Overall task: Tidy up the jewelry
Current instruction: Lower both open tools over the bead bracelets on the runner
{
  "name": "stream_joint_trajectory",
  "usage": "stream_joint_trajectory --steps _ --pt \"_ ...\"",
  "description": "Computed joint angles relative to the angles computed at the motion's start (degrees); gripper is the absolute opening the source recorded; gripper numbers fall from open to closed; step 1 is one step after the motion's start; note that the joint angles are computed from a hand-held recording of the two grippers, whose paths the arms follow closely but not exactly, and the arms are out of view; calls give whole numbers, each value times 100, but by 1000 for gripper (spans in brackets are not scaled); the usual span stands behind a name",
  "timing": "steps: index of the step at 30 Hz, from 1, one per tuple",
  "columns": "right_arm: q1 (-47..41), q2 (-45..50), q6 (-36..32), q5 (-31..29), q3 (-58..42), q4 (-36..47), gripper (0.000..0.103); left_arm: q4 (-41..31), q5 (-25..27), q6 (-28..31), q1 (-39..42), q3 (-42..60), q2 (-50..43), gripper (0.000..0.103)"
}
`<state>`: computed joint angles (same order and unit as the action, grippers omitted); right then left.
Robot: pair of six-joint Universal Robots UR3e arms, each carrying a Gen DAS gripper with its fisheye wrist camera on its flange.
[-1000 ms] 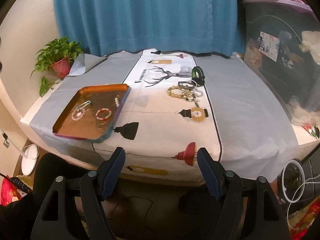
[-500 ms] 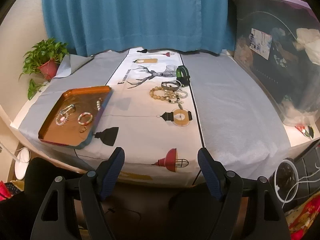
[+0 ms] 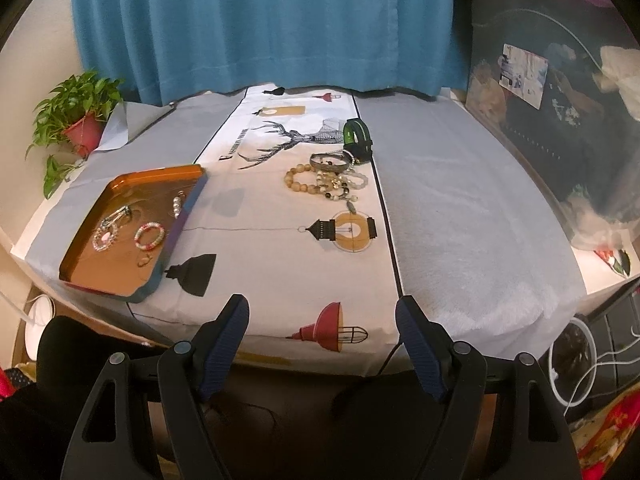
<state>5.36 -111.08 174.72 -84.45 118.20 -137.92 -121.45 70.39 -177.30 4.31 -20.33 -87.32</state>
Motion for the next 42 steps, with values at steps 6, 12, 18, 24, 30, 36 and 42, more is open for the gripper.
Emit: stream_joint_trajectory --steps 6,12,18,24,30,36,42 --pt "-141 149 -25 51 34 -60 76 297 -108 -76 15 -545 105 98" --pt "-225 268 -77 43 93 -219 76 1068 361 -280 -581 -1088 77 98" --pt "-338 627 -67 50 35 -444 76 1655 410 -201 -640 -1753 82 99" --pt "-597 1306 158 79 -127 -1013 77 2583 814 -385 -529 -2882 -274 99" --pt "-711 2706 425 169 -982 -1633 77 3687 1688 -556 -699 -3232 -1611 99" --pt "-519 4466 557 258 -2635 -1695 77 4134 1608 -664 -586 -2478 -3434 98" --pt "-241 5573 317 -202 -3925 -1405 77 3528 1745 -621 -764 -242 -5438 99"
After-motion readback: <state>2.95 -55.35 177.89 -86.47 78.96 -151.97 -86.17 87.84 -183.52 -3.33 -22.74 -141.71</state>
